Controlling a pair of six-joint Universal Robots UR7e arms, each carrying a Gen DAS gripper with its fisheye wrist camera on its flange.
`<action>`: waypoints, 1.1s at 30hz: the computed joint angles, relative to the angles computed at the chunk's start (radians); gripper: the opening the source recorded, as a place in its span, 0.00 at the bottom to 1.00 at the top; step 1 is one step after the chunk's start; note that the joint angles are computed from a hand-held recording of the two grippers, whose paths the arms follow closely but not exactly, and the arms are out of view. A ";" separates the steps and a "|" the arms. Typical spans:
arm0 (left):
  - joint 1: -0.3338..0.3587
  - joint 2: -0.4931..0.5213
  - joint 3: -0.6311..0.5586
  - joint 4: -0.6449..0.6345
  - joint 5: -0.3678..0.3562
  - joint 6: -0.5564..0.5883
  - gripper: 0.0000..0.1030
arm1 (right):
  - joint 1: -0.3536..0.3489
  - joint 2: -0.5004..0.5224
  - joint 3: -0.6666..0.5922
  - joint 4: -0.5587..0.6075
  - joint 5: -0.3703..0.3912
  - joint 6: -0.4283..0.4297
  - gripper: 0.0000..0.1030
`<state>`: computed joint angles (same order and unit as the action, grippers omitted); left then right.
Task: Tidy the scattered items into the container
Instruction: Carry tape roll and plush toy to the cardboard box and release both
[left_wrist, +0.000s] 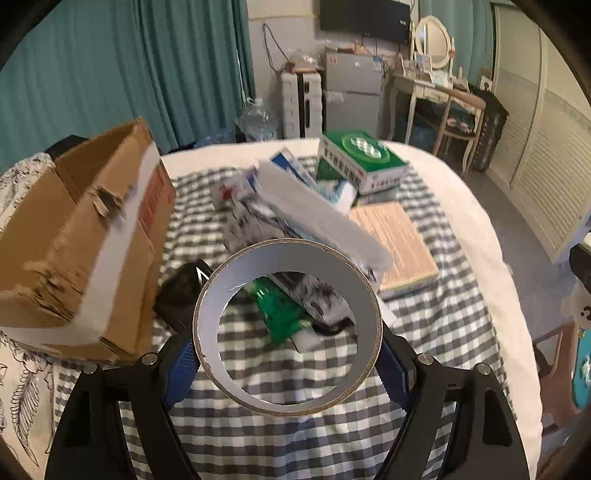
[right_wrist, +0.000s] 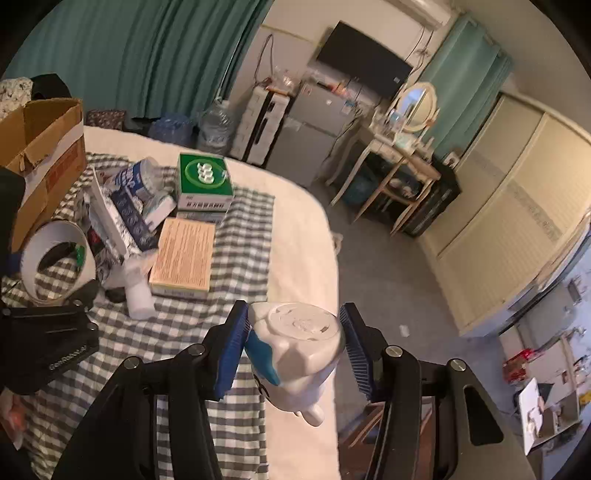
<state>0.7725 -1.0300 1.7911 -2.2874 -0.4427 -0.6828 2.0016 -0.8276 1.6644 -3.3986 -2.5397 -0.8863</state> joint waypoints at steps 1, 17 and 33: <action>-0.002 -0.005 0.002 -0.008 0.004 0.002 0.81 | 0.005 0.008 -0.004 -0.033 -0.003 -0.025 0.49; -0.039 -0.175 0.015 0.138 0.121 -0.194 0.81 | 0.080 -0.014 0.001 0.104 0.067 0.121 0.49; -0.029 -0.430 0.033 0.416 0.314 -0.413 0.81 | 0.189 0.134 -0.277 0.512 0.415 0.443 0.49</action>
<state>0.7438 -1.4599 1.8238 -1.8715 -0.1283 -1.0959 2.1907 -0.6931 1.3870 -2.8869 -2.1243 -0.4434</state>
